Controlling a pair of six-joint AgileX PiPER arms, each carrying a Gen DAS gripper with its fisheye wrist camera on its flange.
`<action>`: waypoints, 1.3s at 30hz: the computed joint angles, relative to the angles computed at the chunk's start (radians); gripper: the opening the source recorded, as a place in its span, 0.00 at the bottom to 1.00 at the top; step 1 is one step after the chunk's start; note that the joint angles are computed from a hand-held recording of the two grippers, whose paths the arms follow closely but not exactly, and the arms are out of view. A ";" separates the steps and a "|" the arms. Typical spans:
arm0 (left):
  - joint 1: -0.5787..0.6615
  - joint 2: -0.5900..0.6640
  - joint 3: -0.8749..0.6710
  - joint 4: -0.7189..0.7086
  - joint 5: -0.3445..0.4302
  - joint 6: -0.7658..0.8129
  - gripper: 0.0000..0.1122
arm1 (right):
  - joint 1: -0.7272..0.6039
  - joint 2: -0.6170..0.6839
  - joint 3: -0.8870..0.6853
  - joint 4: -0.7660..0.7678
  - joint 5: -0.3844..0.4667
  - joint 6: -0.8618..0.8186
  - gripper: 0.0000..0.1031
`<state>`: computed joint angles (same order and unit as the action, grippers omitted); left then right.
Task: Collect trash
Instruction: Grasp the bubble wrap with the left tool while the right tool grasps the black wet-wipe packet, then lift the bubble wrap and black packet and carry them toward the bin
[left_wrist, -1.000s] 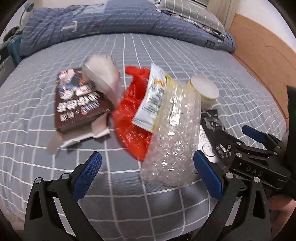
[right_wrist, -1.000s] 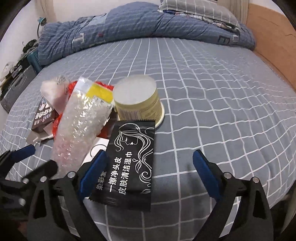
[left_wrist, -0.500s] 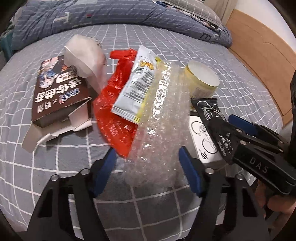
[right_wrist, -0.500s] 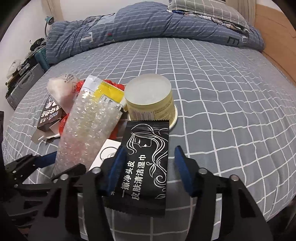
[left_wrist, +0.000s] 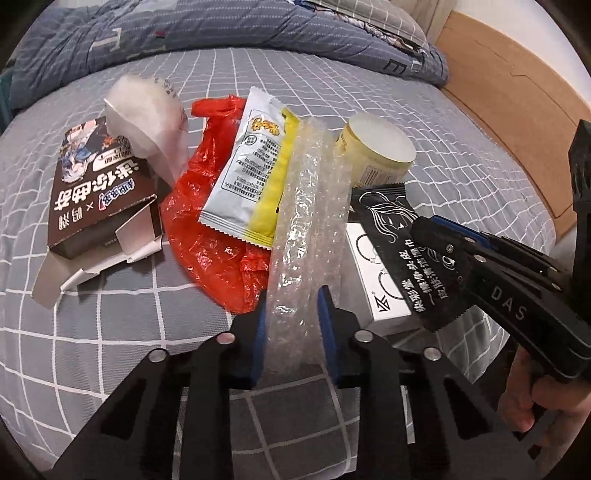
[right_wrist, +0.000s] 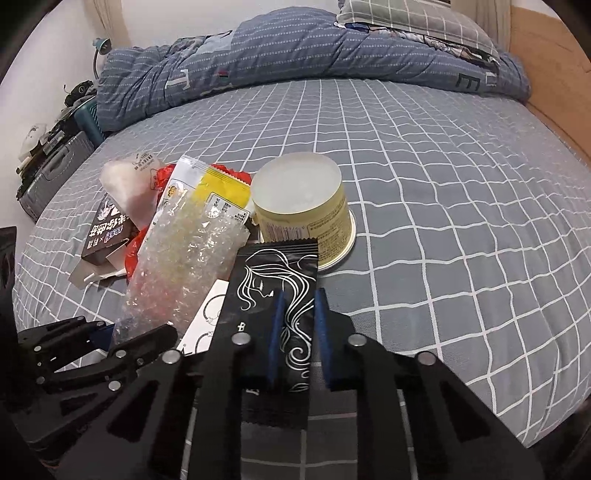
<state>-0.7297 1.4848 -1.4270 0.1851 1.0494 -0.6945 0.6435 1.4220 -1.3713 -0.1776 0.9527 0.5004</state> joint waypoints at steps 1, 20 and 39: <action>0.000 0.000 -0.004 0.001 0.002 0.001 0.19 | 0.001 -0.002 0.000 -0.005 0.000 0.005 0.09; 0.000 -0.115 0.043 0.070 0.063 -0.068 0.15 | 0.098 0.052 -0.072 -0.108 0.063 0.104 0.63; -0.009 -0.117 0.060 0.075 0.062 -0.082 0.15 | 0.121 0.068 -0.061 -0.149 0.067 0.116 0.33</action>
